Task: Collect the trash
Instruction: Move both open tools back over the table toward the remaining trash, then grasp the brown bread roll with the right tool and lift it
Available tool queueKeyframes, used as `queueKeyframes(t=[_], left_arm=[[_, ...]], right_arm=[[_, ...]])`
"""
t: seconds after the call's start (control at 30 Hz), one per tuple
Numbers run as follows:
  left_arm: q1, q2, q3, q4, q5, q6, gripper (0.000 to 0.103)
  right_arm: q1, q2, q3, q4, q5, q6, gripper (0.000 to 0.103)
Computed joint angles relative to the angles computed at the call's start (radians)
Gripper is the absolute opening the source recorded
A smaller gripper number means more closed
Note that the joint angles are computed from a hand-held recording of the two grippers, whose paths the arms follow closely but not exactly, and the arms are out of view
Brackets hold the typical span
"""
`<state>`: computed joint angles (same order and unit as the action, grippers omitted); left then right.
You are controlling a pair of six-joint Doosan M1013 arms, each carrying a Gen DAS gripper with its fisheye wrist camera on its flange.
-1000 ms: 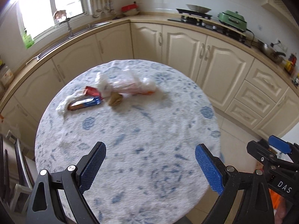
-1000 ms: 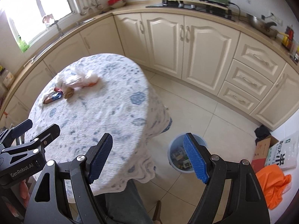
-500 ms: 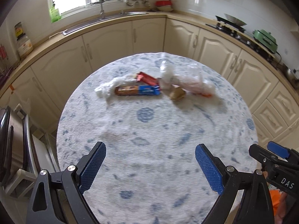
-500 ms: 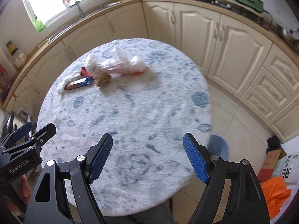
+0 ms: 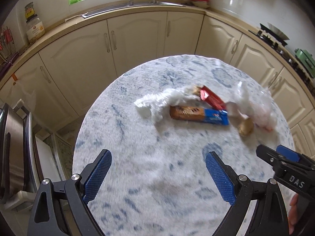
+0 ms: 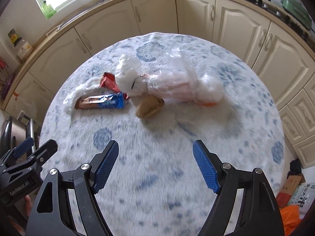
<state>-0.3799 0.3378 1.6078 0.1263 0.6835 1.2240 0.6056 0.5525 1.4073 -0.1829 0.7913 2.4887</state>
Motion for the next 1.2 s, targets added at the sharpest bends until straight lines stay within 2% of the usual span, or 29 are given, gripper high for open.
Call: queueKeyframes(t=[0.23, 0.3, 0.37, 0.57, 0.77, 1.03, 1.2], left_arm=[[0.029, 0.080, -0.066, -0.075, 0.006, 0.074, 0.094], [0.032, 0.094, -0.077, -0.089, 0.009, 0.086, 0.094], [0.031, 0.104, -0.084, -0.099, 0.015, 0.095, 0.094], [0.020, 0.102, -0.079, -0.106, 0.013, 0.090, 0.094], [-0.007, 0.072, -0.059, -0.096, 0.001, 0.069, 0.094], [-0.056, 0.064, -0.069, -0.201, 0.017, 0.132, 0.094], [-0.094, 0.079, -0.095, -0.173, 0.026, 0.082, 0.094]], right_arm=[[-0.025, 0.084, -0.092, 0.043, 0.045, -0.032, 0.070], [-0.024, 0.098, -0.109, 0.033, 0.065, -0.036, 0.049], [-0.021, 0.101, -0.113, 0.007, 0.061, -0.030, 0.042], [-0.026, 0.085, -0.085, 0.033, 0.022, -0.071, 0.039], [-0.020, 0.017, 0.008, 0.062, -0.035, -0.093, 0.039], [-0.033, -0.090, 0.142, -0.020, -0.083, 0.022, 0.039], [-0.064, -0.143, 0.207, -0.086, -0.087, 0.096, 0.039]])
